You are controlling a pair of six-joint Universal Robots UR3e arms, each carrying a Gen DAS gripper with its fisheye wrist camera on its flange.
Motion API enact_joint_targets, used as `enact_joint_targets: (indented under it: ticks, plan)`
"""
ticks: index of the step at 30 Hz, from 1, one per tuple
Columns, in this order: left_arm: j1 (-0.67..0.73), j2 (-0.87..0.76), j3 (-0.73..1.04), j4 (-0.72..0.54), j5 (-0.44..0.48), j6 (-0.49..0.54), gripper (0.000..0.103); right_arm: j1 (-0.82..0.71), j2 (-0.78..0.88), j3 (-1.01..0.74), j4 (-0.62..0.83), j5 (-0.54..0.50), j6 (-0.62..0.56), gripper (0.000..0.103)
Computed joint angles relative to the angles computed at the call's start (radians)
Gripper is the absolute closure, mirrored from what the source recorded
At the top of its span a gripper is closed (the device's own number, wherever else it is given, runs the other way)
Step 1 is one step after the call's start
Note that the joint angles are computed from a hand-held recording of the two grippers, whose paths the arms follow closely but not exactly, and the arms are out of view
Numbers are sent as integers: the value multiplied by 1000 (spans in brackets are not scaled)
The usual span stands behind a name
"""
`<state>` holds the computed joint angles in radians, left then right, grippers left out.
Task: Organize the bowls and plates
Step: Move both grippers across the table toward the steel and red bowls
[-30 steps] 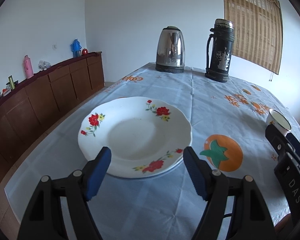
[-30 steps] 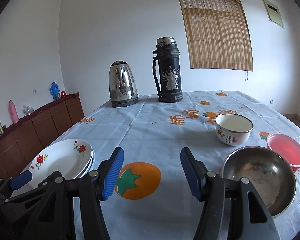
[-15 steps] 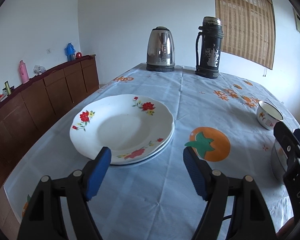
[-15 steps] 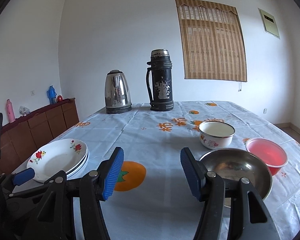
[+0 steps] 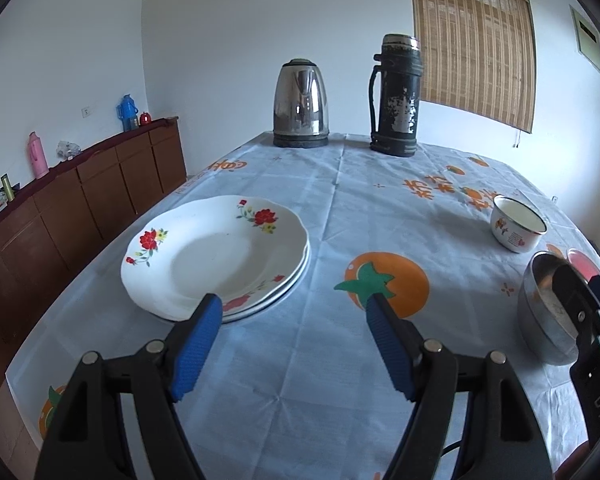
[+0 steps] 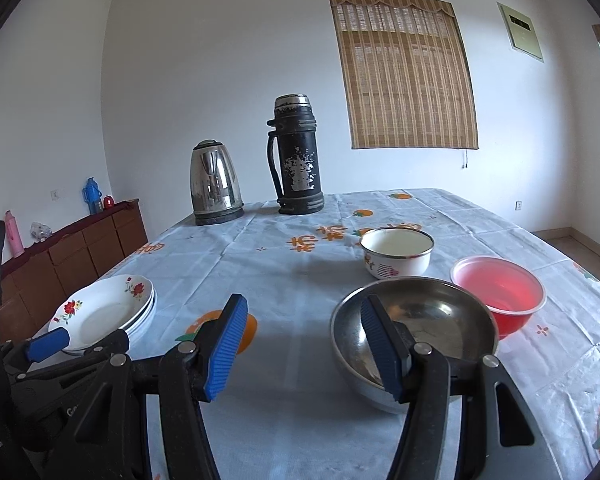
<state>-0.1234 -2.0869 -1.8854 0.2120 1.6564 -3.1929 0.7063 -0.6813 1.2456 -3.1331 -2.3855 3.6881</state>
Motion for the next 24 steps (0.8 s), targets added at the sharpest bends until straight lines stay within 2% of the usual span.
enact_joint_targets:
  ticks: [10,24]
  plan:
    - [-39,15,9,-14,5,8,27,-8,-91,168,-66,-25,31,41]
    - [-76,34,13,-18,2,17,27,-19,-182,307,-106,-60,47,41]
